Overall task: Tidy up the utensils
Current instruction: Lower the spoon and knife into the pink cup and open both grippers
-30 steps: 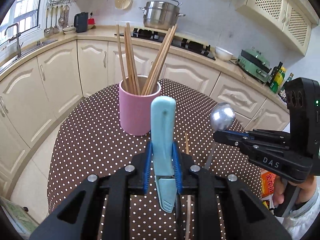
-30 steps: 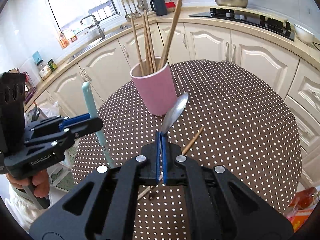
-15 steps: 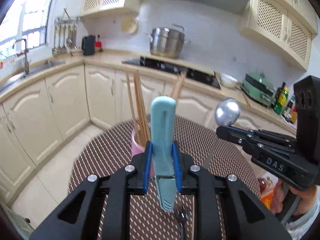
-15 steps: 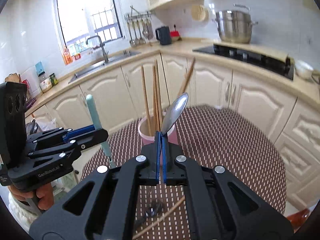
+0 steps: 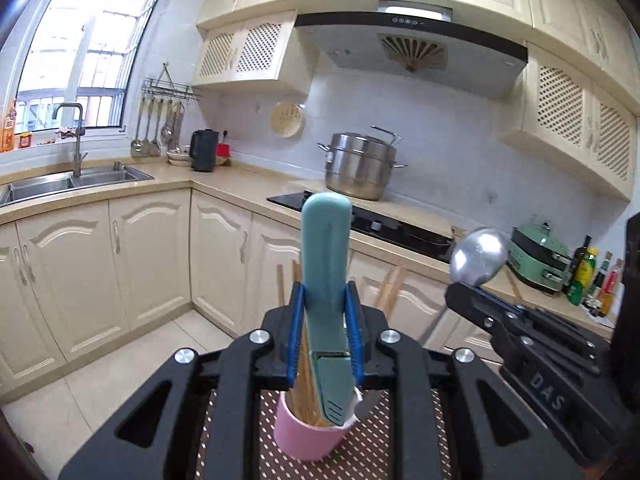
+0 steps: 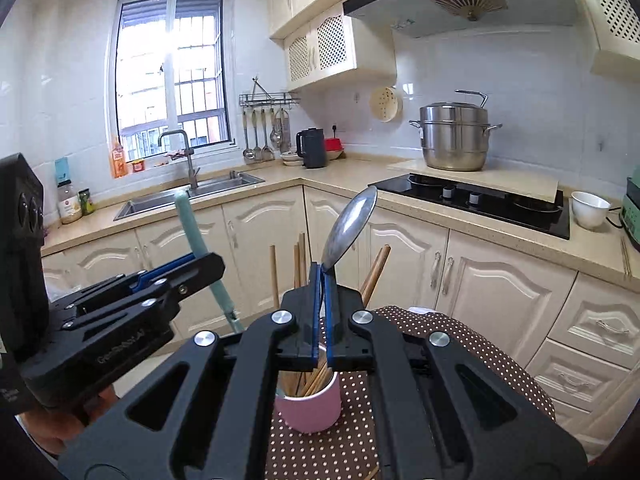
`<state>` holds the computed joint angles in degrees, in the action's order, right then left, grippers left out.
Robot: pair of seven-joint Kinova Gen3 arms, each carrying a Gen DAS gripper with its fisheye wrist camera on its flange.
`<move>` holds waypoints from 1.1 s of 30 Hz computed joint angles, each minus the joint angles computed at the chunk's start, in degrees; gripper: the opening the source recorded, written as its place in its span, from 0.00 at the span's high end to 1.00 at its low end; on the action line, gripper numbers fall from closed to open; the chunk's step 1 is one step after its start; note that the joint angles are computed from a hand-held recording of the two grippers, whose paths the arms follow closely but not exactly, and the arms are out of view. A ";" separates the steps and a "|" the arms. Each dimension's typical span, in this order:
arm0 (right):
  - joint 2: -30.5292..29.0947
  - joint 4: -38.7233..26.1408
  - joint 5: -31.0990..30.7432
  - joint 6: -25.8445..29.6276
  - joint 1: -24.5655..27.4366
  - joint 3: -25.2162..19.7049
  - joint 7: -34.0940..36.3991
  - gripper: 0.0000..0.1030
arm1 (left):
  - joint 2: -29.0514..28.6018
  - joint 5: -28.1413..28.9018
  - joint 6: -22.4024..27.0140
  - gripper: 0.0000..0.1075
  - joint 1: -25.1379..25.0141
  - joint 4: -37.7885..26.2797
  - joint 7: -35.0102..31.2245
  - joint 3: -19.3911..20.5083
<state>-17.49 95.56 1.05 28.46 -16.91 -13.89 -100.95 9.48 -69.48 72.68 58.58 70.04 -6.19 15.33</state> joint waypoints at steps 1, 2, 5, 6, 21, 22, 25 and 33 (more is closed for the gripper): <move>0.57 -0.07 -0.03 -0.04 -0.02 0.03 -0.04 0.98 | 0.28 -0.01 -0.19 0.82 -0.26 -0.11 -0.13 -0.18; 1.13 -0.08 -0.06 -0.08 -0.12 0.11 0.01 0.98 | 0.61 -0.14 -0.44 0.82 -0.43 -0.04 -0.03 -0.41; 2.16 0.35 0.18 -0.34 -0.29 0.15 -0.08 0.98 | 0.58 0.19 -1.64 0.82 -1.03 1.59 0.03 -1.01; 2.40 0.45 0.08 -0.34 -0.55 0.41 0.09 0.98 | 0.58 0.69 -2.11 0.82 -1.40 1.90 -0.30 -1.03; 3.57 1.40 2.72 0.69 -0.69 -1.19 -2.33 0.98 | 0.11 -0.11 0.11 0.52 -1.58 4.99 1.75 0.04; 3.51 1.49 3.25 0.70 -0.46 -1.63 -2.88 0.98 | 0.28 -0.39 0.87 0.52 -1.25 4.82 1.80 0.15; 3.47 1.35 4.67 1.08 -0.10 -2.53 -4.17 0.98 | 0.59 -0.94 2.99 0.51 -0.41 4.56 1.29 0.26; 3.81 0.48 7.31 2.89 -0.29 -3.82 -6.56 0.97 | 0.17 -1.69 6.97 0.43 1.08 4.72 1.01 0.83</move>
<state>-13.68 96.03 8.36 31.35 -17.20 -17.71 -107.51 9.65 -71.17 79.66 59.66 74.76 -5.18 16.16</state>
